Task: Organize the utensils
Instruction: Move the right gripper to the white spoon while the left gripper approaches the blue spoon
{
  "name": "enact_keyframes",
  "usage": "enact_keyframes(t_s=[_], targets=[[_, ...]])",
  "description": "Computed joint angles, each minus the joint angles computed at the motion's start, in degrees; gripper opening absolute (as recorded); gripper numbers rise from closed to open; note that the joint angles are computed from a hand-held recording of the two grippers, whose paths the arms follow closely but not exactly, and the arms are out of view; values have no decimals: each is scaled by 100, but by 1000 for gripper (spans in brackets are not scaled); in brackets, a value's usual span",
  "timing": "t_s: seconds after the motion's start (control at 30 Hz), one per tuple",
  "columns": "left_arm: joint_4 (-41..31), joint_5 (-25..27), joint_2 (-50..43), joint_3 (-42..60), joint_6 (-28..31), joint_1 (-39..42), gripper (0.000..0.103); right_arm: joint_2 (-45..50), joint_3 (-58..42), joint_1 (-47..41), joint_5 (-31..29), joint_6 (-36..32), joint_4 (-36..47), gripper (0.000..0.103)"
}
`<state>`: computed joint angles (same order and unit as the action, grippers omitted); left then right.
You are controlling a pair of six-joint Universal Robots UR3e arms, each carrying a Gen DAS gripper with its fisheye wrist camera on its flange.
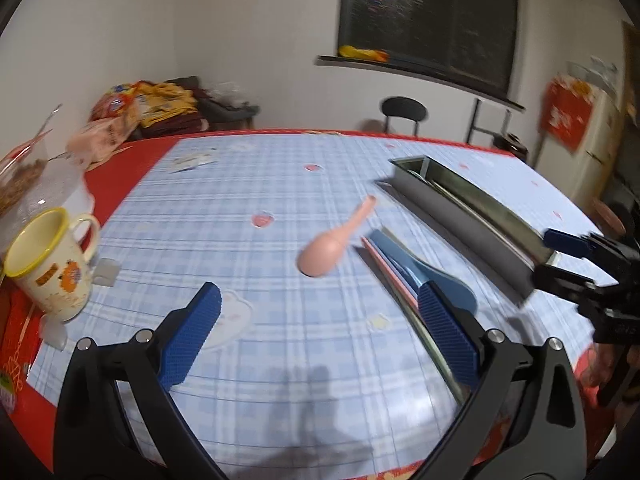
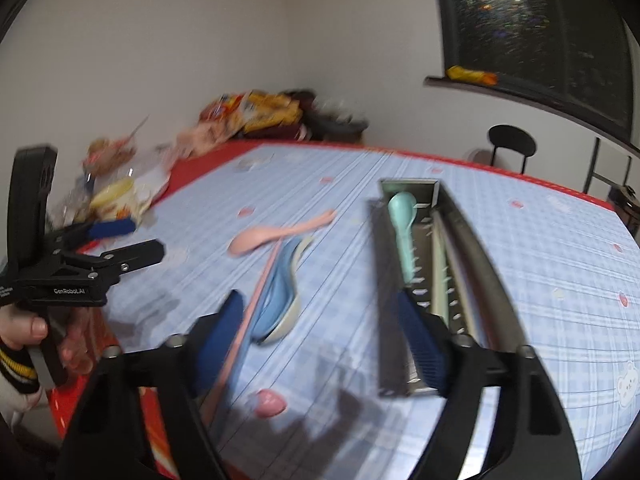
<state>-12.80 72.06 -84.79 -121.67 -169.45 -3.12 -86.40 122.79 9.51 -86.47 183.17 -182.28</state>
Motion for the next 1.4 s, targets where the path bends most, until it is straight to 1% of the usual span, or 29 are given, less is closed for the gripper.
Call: enact_keyframes(t_s=[0.03,0.07,0.1,0.17,0.23,0.27,0.37,0.53,0.57,0.6,0.7,0.8,0.9,1.13,1.4], targets=[[71,-90,-16,-58,26,10,97,83,-129,76,-40,-23,154,56],[129,-144,-45,-82,4,8,97,171,-220,137,-72,11,209,44],[188,-235,-93,-84,-44,29,97,254,-323,182,-72,71,272,39],[314,-396,-212,-31,-153,57,97,402,-536,163,58,148,393,25],[543,-563,-388,49,-241,76,97,610,-812,184,93,196,551,18],[642,-553,-510,135,-288,44,97,692,-910,207,86,224,620,14],[874,-479,-868,394,-460,-37,97,1039,-1432,260,-23,314,1055,12],[1057,-622,-1293,526,-675,69,97,1481,-2168,298,-234,245,1741,12],[967,-720,-1317,553,-688,120,96,1509,-2218,281,-228,203,1816,12],[901,-949,-1326,561,-687,230,96,1576,-2332,290,-253,174,1940,12],[895,-1292,-1372,540,-722,409,97,1701,-2551,299,-238,118,2203,12],[825,-1555,-1390,506,-768,545,97,1725,-2626,320,-260,94,2303,12],[838,-1637,-1394,473,-783,571,97,1700,-2661,251,-56,130,2431,12],[904,-1652,-1262,323,-692,561,97,1835,-2872,404,-118,147,2698,12],[821,-1772,-1256,318,-696,648,97,2082,-3054,496,-119,271,2707,12]])
